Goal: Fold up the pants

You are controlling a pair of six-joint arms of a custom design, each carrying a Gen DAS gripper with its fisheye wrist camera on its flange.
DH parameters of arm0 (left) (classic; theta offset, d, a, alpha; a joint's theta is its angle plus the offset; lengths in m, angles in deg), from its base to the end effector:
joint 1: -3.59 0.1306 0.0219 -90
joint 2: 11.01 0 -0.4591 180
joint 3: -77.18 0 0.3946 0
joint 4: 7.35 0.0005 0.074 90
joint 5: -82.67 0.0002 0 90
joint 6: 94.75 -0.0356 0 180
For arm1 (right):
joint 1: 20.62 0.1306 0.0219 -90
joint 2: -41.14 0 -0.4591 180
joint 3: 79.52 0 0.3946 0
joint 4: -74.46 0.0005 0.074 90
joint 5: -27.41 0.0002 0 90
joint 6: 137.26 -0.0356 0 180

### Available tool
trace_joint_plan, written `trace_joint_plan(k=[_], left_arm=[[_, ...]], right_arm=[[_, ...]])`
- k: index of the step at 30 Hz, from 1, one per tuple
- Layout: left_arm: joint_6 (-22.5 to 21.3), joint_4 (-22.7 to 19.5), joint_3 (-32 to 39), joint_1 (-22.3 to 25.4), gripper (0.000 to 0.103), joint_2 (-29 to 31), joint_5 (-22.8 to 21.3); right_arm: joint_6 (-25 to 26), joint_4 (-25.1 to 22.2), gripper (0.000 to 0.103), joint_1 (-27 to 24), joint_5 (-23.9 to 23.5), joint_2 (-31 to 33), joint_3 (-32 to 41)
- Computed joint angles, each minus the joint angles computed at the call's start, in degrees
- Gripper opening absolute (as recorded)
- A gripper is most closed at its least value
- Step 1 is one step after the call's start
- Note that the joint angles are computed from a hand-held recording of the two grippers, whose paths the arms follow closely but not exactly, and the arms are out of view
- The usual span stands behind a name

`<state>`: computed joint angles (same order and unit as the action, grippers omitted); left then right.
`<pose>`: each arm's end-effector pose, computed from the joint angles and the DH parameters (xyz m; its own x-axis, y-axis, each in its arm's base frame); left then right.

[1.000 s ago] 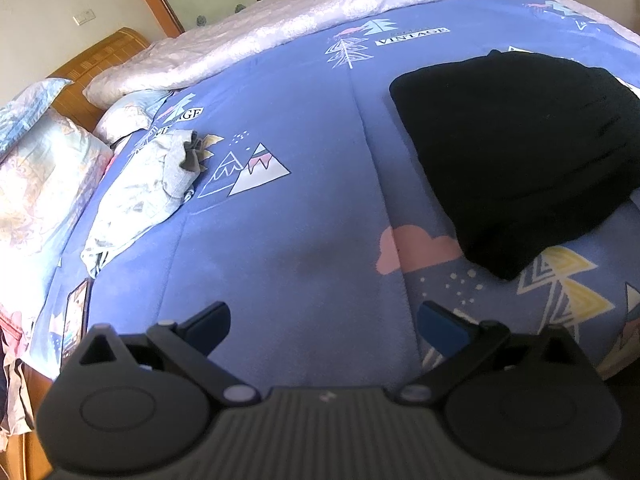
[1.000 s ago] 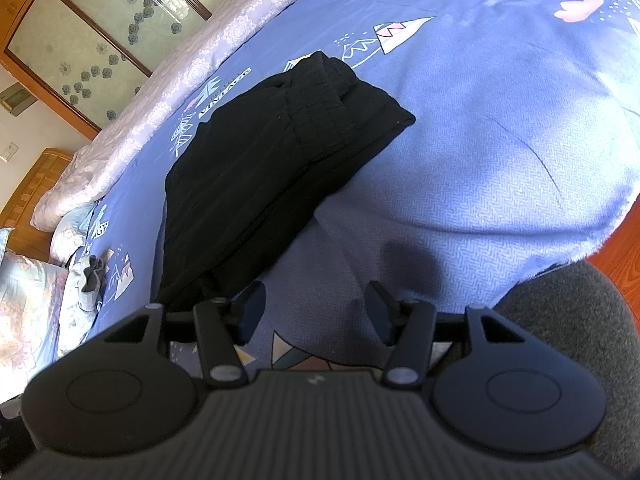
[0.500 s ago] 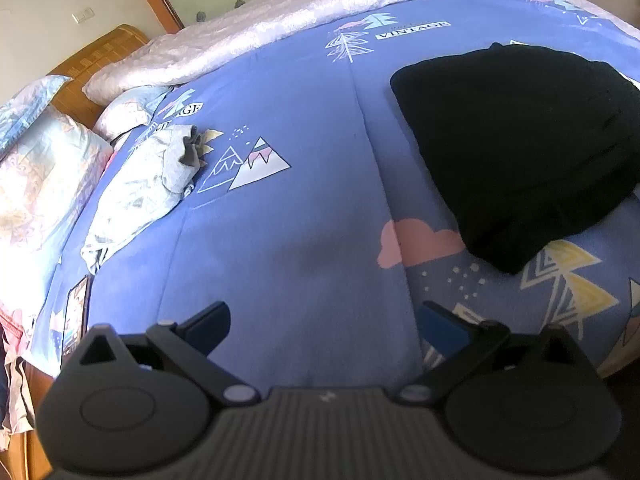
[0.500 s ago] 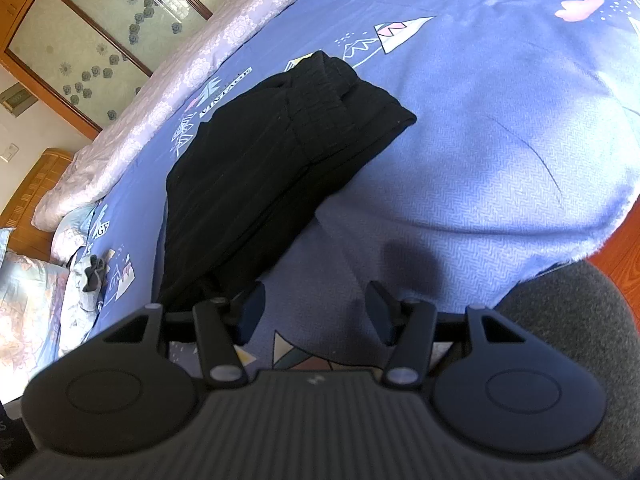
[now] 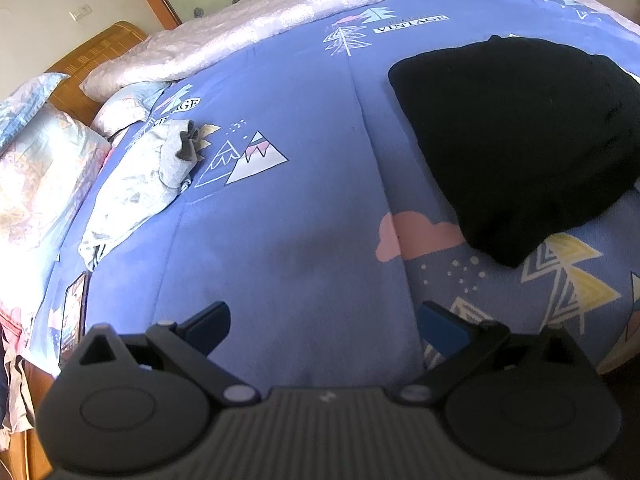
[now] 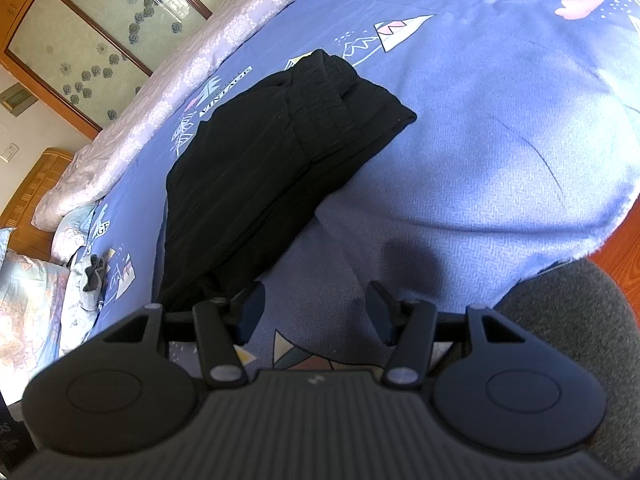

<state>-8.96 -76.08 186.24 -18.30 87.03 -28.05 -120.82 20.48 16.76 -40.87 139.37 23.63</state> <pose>0.4968 -0.1866 0.5698 -0.7696 0.3832 -0.5108 0.2305 0.9127 0.3375 0.4460 0.3235 0.5378 -0.5260 0.7194 -0.4536 0.4706 0.6904 0.5494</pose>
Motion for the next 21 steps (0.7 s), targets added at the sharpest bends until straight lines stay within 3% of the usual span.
trace_joint_plan(k=[21], left_arm=[[-0.1, -1.0, 0.2, 0.3, 0.103, 0.3, 0.7]], right_arm=[[0.2, 0.7, 0.06, 0.0, -0.3, -0.3, -0.6]])
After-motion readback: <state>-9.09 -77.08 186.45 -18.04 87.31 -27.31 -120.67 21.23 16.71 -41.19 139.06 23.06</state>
